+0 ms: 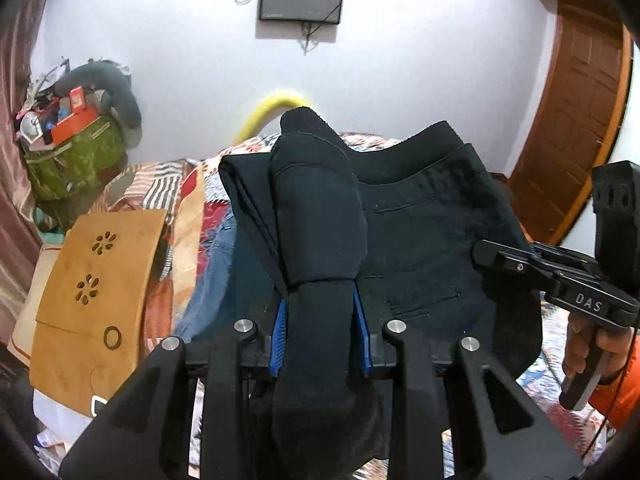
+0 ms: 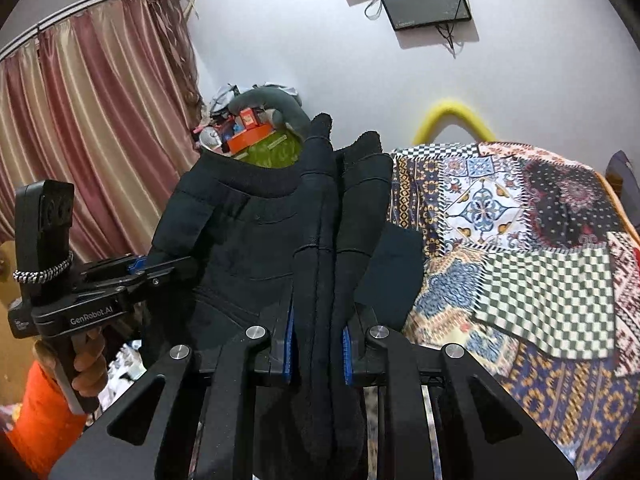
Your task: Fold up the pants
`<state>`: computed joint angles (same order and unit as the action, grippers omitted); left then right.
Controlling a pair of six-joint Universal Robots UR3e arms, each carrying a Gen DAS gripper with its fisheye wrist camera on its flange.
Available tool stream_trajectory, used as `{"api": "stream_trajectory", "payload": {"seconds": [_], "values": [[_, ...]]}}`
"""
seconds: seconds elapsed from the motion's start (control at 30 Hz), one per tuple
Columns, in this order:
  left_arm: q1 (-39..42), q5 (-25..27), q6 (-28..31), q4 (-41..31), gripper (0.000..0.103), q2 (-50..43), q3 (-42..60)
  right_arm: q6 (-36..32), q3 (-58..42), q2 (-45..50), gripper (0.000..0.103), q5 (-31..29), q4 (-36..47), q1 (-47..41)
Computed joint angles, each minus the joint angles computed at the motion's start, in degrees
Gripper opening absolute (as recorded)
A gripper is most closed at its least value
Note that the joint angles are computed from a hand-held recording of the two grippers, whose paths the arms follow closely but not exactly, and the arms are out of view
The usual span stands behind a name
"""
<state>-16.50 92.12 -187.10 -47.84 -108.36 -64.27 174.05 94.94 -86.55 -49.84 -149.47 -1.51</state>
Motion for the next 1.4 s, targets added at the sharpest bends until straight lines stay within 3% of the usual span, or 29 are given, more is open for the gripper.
{"api": "stream_trajectory", "payload": {"seconds": [0.23, 0.4, 0.57, 0.7, 0.93, 1.1, 1.3, 1.4], "values": [[4.1, -0.6, 1.2, 2.5, 0.028, -11.6, 3.8, 2.2, -11.4, 17.5, 0.016, -7.1, -3.1, 6.3], [5.4, -0.1, 0.8, 2.1, 0.028, -20.5, 8.6, 3.0, -20.6, 27.8, 0.016, -10.5, -0.3, 8.7], [6.7, 0.2, -0.7, -1.4, 0.031, -28.5, 15.0, 3.7, -27.9, 33.8, 0.017, -12.7, 5.4, 9.8], [7.3, -0.4, -2.4, 1.2, 0.039, -28.0, 12.2, 3.4, -29.0, 34.3, 0.026, -14.4, 8.4, 9.8], [5.9, 2.5, -4.5, -0.8, 0.043, -20.6, 6.8, 0.0, -19.7, 24.5, 0.033, -13.8, 11.2, 7.5], [4.1, 4.2, -5.3, -0.4, 0.043, -9.0, -1.0, -2.7, -7.7, 8.9, 0.033, -9.8, 7.7, 3.8], [-3.1, 10.8, -7.2, 0.3, 0.043, 6.1, -6.8, -4.7, 4.9, -16.5, 0.033, 0.3, 8.4, -4.5], [-10.8, 18.7, -8.4, 0.4, 0.043, 12.2, -7.7, -7.0, 8.3, -29.9, 0.033, 8.7, 15.1, -11.9]]}}
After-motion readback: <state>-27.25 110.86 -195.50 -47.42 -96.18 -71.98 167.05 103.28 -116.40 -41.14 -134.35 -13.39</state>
